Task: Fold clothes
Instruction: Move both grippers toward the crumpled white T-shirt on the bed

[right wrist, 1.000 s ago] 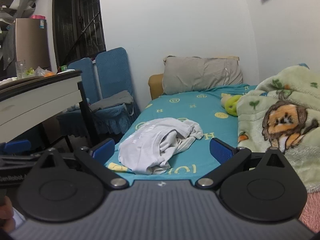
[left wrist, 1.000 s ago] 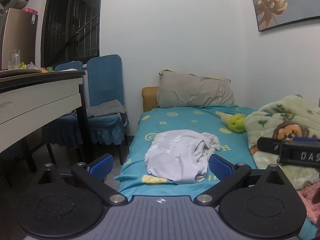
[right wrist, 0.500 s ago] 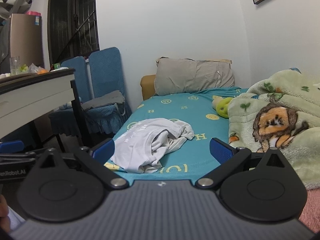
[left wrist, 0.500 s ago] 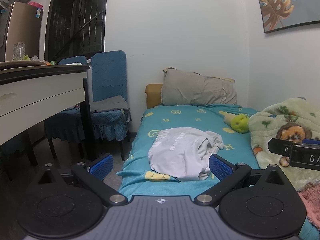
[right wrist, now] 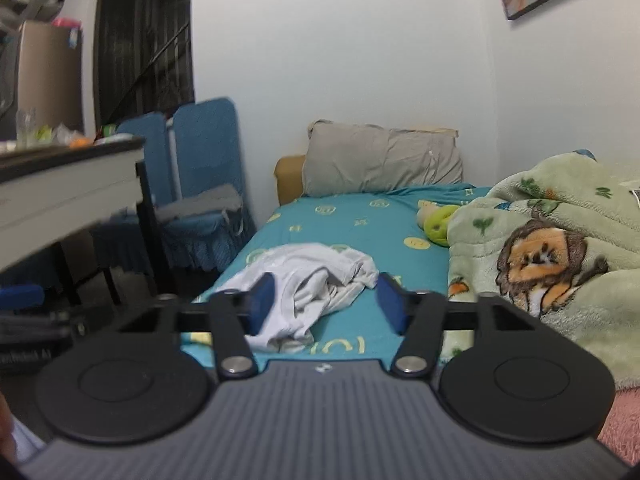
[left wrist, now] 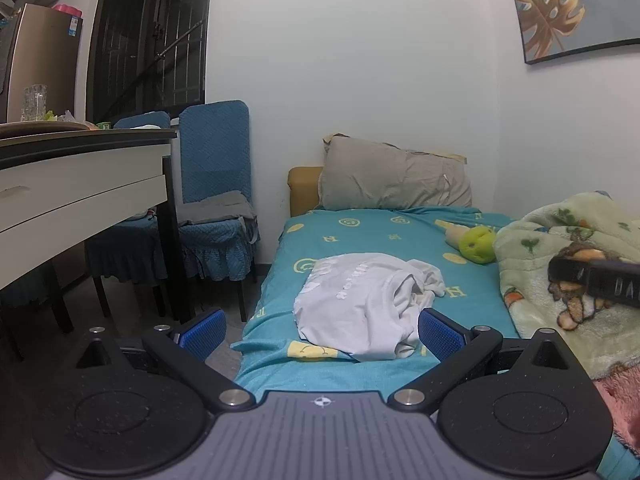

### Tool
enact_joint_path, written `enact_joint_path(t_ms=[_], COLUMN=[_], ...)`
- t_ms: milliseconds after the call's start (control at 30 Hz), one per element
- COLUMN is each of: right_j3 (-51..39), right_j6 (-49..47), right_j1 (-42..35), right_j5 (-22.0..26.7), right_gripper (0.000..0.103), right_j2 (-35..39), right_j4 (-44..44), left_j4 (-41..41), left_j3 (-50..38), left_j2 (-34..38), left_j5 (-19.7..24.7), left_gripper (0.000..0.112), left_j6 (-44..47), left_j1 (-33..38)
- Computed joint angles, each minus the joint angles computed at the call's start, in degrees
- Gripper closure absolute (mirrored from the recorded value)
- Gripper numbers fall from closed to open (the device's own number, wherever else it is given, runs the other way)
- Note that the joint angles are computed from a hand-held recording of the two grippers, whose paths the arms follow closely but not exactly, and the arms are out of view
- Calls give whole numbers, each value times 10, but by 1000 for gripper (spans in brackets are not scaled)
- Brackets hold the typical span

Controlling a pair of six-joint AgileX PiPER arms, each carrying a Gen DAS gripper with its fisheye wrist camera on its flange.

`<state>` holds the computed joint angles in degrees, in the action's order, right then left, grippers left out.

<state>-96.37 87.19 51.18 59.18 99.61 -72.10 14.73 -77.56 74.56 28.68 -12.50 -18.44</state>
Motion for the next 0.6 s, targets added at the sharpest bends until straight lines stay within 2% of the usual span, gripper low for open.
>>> enact_joint_path(t_ms=[167, 267, 300, 333, 367, 500, 600], right_j3=[-44, -90, -107, -120, -130, -195, -254], right_j6=[-11, -60, -85, -109, -120, -173, -207], right_j1=[-7, -26, -35, -46, -53, -79, -97], right_j5=[2, -8, -15, -27, -36, -31, -10], right_gripper=[60, 52, 33, 6, 0, 0, 0], right_j2=[7, 16, 18, 20, 21, 47, 73], right_j4=[-1, 34, 57, 80, 89, 121, 154], left_j4=[-47, -84, -98, -112, -130, -177, -173], left_j3=[-15, -35, -44, -54, -64, -117, -172], left_j2=[13, 30, 37, 44, 53, 95, 137], left_j5=[8, 19, 24, 30, 35, 64, 89], left_gripper=[9, 9, 9, 9, 9, 9, 9], left_j6=[48, 89, 105, 121, 139, 179, 180], left_j1=[9, 14, 16, 17, 20, 30, 28])
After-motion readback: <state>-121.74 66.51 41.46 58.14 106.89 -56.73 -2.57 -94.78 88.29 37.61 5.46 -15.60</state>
